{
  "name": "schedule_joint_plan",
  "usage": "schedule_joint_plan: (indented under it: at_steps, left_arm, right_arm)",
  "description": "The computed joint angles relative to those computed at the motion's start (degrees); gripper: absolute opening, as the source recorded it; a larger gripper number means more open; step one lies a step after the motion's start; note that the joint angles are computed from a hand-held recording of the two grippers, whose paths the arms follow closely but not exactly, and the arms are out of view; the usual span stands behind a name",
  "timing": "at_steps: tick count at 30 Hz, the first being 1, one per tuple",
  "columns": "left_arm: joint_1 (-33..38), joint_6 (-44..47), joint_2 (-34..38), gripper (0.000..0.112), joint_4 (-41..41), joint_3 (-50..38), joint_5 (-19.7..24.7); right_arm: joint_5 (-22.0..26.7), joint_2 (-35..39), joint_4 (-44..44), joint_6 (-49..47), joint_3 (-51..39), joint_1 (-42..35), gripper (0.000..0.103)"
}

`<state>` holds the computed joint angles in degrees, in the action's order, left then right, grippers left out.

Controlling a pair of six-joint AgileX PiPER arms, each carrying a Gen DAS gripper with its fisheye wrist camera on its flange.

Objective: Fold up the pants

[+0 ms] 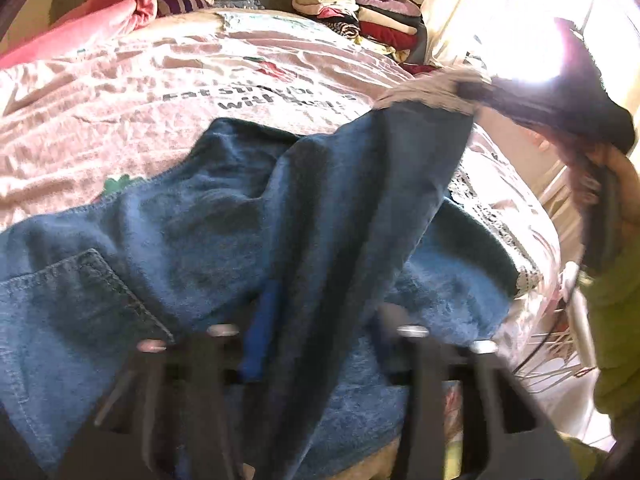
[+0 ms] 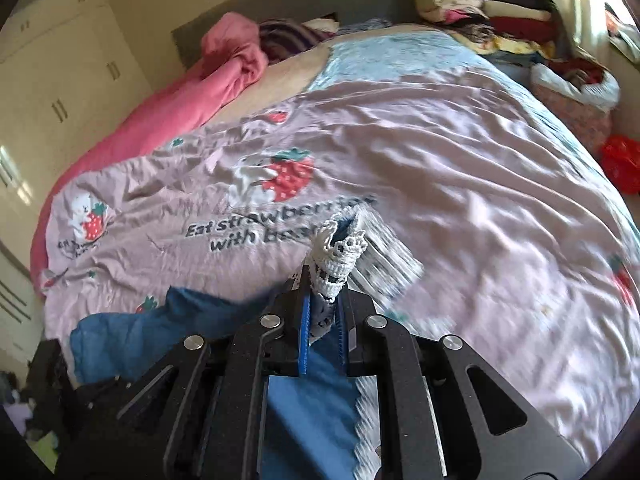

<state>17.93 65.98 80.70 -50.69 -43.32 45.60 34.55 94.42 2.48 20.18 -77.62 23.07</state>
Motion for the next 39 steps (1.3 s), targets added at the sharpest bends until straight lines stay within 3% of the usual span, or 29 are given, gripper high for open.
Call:
schedule_joint_plan:
  at_steps: [4,12,23,28,30,31,33,37,39]
  left_arm:
    - [4.2,2.8,-0.6,0.005,-0.3,-1.2,5.5]
    - [12.7,9.7,-5.0,0.005,-1.5,-0.7,14.4]
    - [11.7,12.7,-5.6,0.006,1.7,4.7,12.4]
    - [10.7,12.7,-5.9,0.006,2.8,5.7,11.0]
    - [9.9,12.7,-6.2,0.007,3.3,6.5,9.8]
    - [9.7,12.6,-6.1,0.007,3.4,6.7,9.3]
    - [9.3,12.2,-5.8,0.007,3.6,6.8,8.8]
    - [9.6,12.4,-6.0,0.007,3.6,6.8,9.0]
    - [9.9,12.7,-6.5,0.007,3.8,7.0,9.0]
  right_arm:
    - [1.4,-7.0,2.9,-0.3,7.2,-1.0,0.006]
    - [2.6,-19.8,-0.9,11.1,20.7,5.3,0.006]
    - [1.5,-23.9,-2.1,18.4,33.0,7.0,0.006]
    - [-2.2,-23.4,2.2,14.9,37.3,5.0,0.006]
    - [-2.9,-23.9,4.4,13.5,38.6,3.9,0.011]
    - [-1.9,-24.3,3.1,14.8,38.2,4.2,0.012]
    - [2.0,-25.5,-3.6,20.0,36.2,6.2,0.025]
    - [9.2,-28.8,-19.6,33.5,32.2,12.2,0.029]
    - [8.7,-28.5,-21.7,33.4,31.4,15.3,0.038]
